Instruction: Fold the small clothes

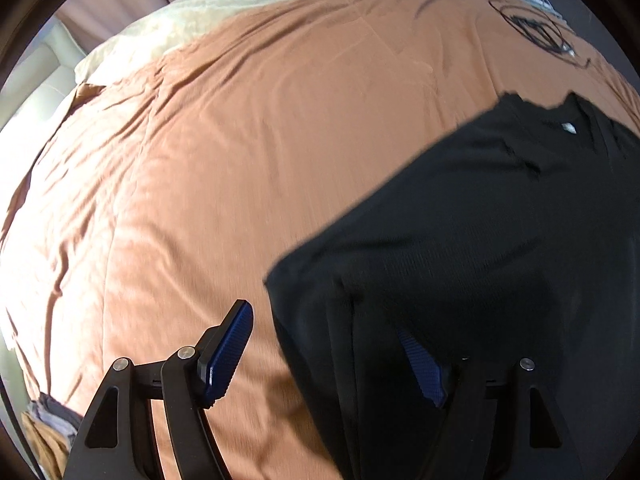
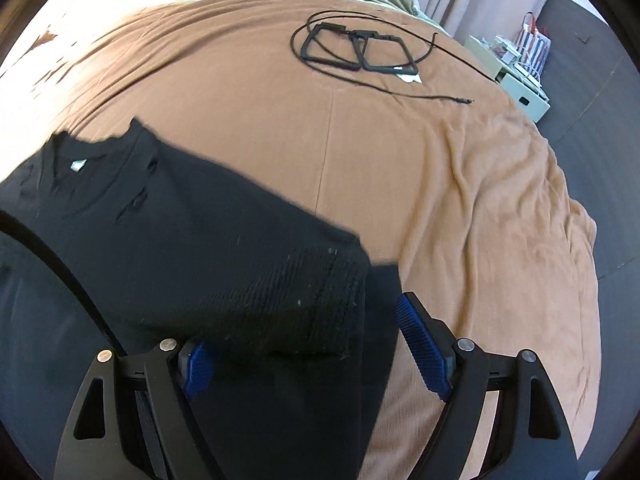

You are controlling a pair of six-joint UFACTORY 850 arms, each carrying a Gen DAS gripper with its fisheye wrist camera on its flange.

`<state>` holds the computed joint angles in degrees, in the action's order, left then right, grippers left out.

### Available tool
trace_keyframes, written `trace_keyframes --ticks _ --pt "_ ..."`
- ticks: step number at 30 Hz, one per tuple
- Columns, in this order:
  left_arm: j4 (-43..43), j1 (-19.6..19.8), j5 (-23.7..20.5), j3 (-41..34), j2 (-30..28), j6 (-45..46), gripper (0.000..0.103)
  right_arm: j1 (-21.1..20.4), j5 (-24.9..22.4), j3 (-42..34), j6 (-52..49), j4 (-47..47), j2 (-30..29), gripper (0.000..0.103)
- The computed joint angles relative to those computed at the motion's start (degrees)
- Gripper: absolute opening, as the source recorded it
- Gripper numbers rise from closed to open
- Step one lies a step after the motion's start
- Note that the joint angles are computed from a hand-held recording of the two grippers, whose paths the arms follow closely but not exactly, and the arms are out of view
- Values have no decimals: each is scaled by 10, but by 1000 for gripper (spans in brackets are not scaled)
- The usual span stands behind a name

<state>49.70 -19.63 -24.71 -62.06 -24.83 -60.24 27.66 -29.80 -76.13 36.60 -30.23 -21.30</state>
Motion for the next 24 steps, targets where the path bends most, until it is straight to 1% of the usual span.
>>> trace_keyframes --ticks 4,7,8,10,11,12,13,15,16,17,19,20,21,22,23,24 --pt "-13 23 31 -23 -16 2 75 -9 17 -12 45 -26 -14 80" --pt "-8 33 43 -36 -25 -7 76 -12 23 -19 100 -67 -19 80" --pt "3 35 47 -38 -25 -21 76 -15 29 -20 109 -69 -19 80" --pt "58 38 41 -47 -27 -85 76 -23 48 -16 105 -56 -15 80" --pt "71 41 42 -47 -23 -102 76 -26 59 -11 100 -45 -11 80" --pt "76 36 48 -39 -12 -121 76 -28 68 -5 95 -37 -6 80" --pt "70 40 62 -36 -8 -118 76 -31 76 5 86 -27 2 80" --pt "28 49 91 -33 -1 -79 76 -39 95 17 41 24 9 75" --pt "15 50 97 -29 1 -69 76 -42 98 19 10 58 12 68" --pt "-4 51 101 -32 -2 -50 76 -49 105 22 -41 117 11 61" --pt "-57 55 108 -37 -9 1 76 -59 111 24 -111 193 8 54" --pt "-102 58 115 -43 -17 42 76 -62 113 25 -137 219 5 51" --pt "-131 58 120 -45 -21 66 76 -64 114 24 -160 240 1 50" --pt "-174 62 126 -51 -28 109 75 -66 111 20 -177 255 -2 48" --pt "-202 62 125 -58 -35 136 73 -69 111 17 -199 276 -8 46" --pt "-227 61 120 -68 -43 160 68 -73 110 13 -227 305 -14 45"
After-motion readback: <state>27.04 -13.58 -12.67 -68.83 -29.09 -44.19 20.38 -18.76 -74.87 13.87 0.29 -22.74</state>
